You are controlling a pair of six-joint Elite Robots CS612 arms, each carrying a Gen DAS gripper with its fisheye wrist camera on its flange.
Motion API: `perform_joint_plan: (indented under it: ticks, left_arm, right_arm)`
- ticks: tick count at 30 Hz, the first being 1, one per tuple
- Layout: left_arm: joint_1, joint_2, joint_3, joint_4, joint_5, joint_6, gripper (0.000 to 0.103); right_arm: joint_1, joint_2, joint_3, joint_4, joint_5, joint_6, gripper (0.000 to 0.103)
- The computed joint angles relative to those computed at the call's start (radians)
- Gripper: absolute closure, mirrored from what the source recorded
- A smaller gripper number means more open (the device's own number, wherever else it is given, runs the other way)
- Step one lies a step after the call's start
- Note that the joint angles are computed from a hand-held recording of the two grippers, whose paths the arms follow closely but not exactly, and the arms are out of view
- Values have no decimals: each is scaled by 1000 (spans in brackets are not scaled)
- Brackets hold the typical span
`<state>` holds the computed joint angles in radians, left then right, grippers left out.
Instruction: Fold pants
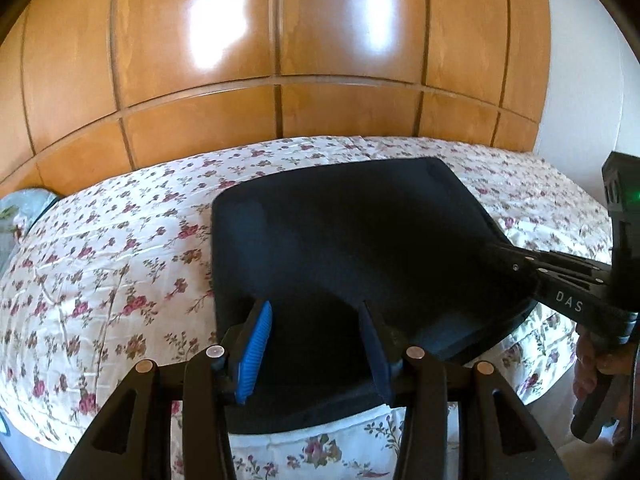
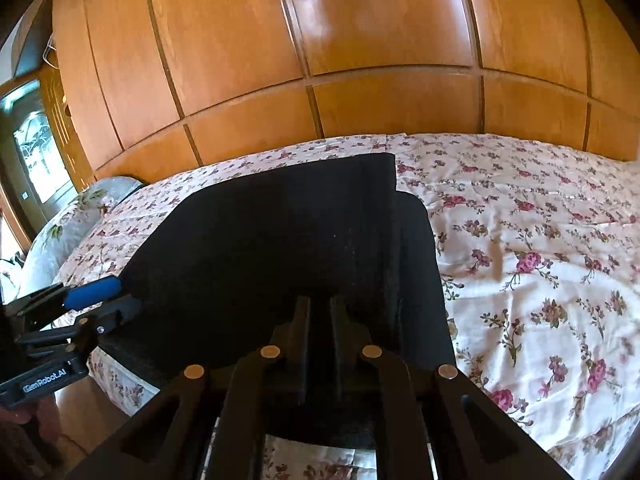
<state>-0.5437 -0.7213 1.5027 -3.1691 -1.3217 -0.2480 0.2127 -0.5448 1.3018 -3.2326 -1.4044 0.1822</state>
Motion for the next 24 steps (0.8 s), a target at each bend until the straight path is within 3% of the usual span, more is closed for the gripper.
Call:
perform_joint_plan:
  ticks: [1,3,4,5,9,11,15,24]
  left_arm:
    - [3,-1,3,-3,0,-5,57]
    - [6,-9,14,1,19,-32,57]
    - [9,-13,18,8,25,-49,57]
    - [15,-15,21,11,16,-69,57]
    - [39,-17,21,20,-24,-137,47]
    - [50,-16,18,21,-57,-171,46]
    - [63,-10,7,32,-107,-188,44]
    - [78,6,-10,28,-204,-184,38]
  right_arm:
    - [-2,-5,6,-7,9,6,89]
    - [-6,-12,16,-27,28,14,73]
    - [-7,-16,23,-48,31,15,58]
    - [-7,-18,28,-62,28,14,51]
    - [-3,-28,38,-85,-2,-1,47]
    - [1,-28,38,-81,-36,5,36]
    - [-5,-26,36,-53,-55,53,30]
    - [-40,-11,29,47,52,202,20]
